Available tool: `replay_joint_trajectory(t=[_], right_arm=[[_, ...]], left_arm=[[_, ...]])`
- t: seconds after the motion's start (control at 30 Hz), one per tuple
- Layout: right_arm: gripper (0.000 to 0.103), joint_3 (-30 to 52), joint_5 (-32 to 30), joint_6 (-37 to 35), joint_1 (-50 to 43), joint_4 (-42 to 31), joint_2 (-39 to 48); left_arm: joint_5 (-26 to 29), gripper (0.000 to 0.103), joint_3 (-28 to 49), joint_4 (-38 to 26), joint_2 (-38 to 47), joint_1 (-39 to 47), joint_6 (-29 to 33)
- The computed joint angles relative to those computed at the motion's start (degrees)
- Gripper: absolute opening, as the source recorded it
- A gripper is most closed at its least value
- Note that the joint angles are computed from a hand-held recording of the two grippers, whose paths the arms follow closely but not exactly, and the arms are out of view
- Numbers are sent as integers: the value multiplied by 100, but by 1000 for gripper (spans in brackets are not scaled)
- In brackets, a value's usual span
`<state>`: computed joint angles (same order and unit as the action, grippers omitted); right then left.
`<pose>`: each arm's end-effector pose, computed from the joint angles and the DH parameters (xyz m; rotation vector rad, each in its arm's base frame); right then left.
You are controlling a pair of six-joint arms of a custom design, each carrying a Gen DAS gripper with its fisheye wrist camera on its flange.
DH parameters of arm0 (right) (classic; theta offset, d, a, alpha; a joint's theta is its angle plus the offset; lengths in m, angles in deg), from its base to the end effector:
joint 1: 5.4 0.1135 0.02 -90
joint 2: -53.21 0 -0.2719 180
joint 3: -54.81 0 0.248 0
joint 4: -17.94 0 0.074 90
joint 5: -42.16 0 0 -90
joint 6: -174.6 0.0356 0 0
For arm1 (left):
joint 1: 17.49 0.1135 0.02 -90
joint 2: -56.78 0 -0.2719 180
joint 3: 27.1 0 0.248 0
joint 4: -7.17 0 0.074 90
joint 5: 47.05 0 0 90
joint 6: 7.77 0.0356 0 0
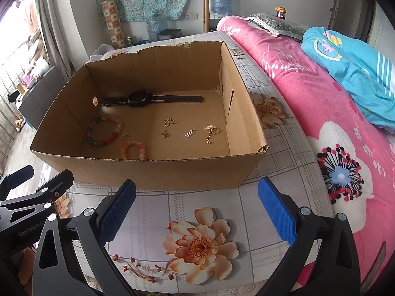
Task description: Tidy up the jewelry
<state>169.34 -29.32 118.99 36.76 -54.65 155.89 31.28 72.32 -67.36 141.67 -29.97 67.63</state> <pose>0.2856 0.2434 0.3357 -0.0644 2.5464 0.0858 0.2850 -0.0557 0.3523 -0.1186 2.5835 0.0947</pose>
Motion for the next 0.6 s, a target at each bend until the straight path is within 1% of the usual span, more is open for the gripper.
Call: replay_joint_trajectory(t=[0.6], right_arm=[[96, -59, -24, -12, -22, 28, -27]], left_arm=[[-4, 95, -4, -1, 15, -39, -42]])
